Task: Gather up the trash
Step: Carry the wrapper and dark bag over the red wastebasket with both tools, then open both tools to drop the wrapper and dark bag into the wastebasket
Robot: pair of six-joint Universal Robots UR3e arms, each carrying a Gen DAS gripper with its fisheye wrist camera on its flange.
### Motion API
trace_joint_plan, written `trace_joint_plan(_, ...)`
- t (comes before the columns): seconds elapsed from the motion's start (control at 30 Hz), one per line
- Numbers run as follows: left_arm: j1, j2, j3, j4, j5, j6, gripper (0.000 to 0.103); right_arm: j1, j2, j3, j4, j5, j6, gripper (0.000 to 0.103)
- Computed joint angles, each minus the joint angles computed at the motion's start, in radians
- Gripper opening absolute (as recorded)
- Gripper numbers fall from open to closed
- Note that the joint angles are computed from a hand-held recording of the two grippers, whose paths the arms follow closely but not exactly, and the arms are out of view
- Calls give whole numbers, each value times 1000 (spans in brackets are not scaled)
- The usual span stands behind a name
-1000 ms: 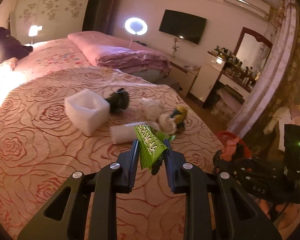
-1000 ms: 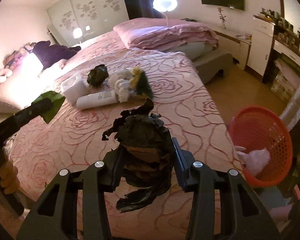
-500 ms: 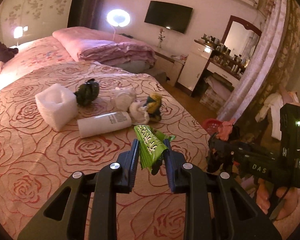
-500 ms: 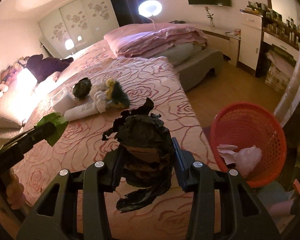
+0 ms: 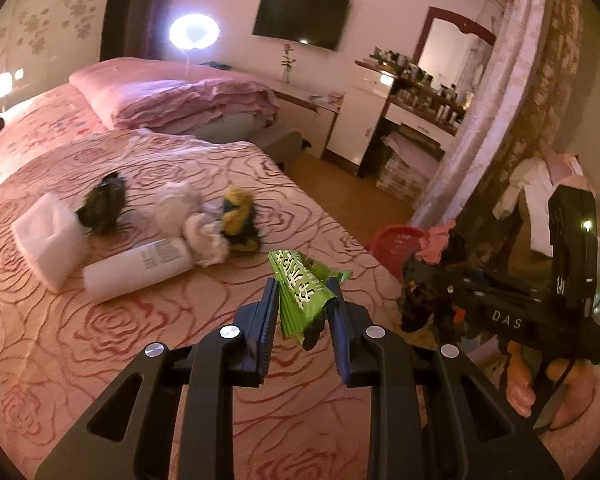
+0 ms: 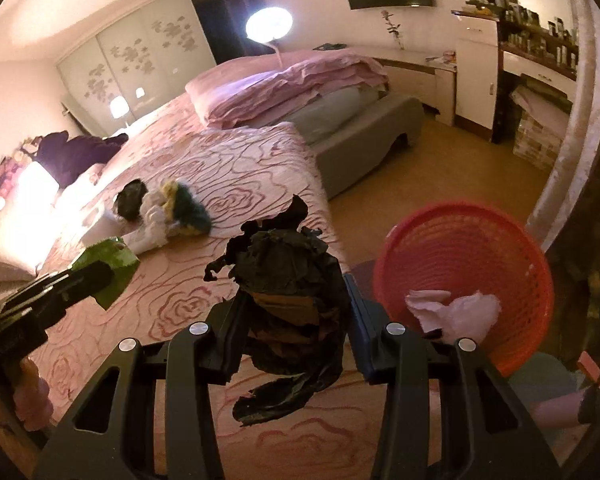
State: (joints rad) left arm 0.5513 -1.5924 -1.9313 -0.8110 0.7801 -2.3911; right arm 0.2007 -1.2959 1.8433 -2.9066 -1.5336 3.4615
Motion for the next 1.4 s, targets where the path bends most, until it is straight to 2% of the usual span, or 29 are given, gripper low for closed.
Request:
trace_joint_plan(0.3, -179, -76, 71, 64, 61, -53, 23, -137, -111, 118, -8, -5, -33, 42)
trace_joint_plan(0.63, -401, -252, 254, 82, 151, -123, 23, -284, -124, 226, -55, 46, -54, 42)
trace_joint_plan(1.13, -581, -556, 622, -66, 247, -172, 24, -399, -23, 223, -82, 143, -56, 44)
trace_joint_plan(1.2, -594, -581, 658, -83, 254, -174, 31, -405, -9, 223, -92, 148, -59, 44)
trace_joint_plan(1.27, -602, -604, 684, -80, 266, -189, 33, -408, 5, 215, -94, 152, -61, 45)
trace_joint_plan(1.4, -603, -622, 703, -85, 256, -199, 52, -435, 12, 240, -116, 178, -67, 56)
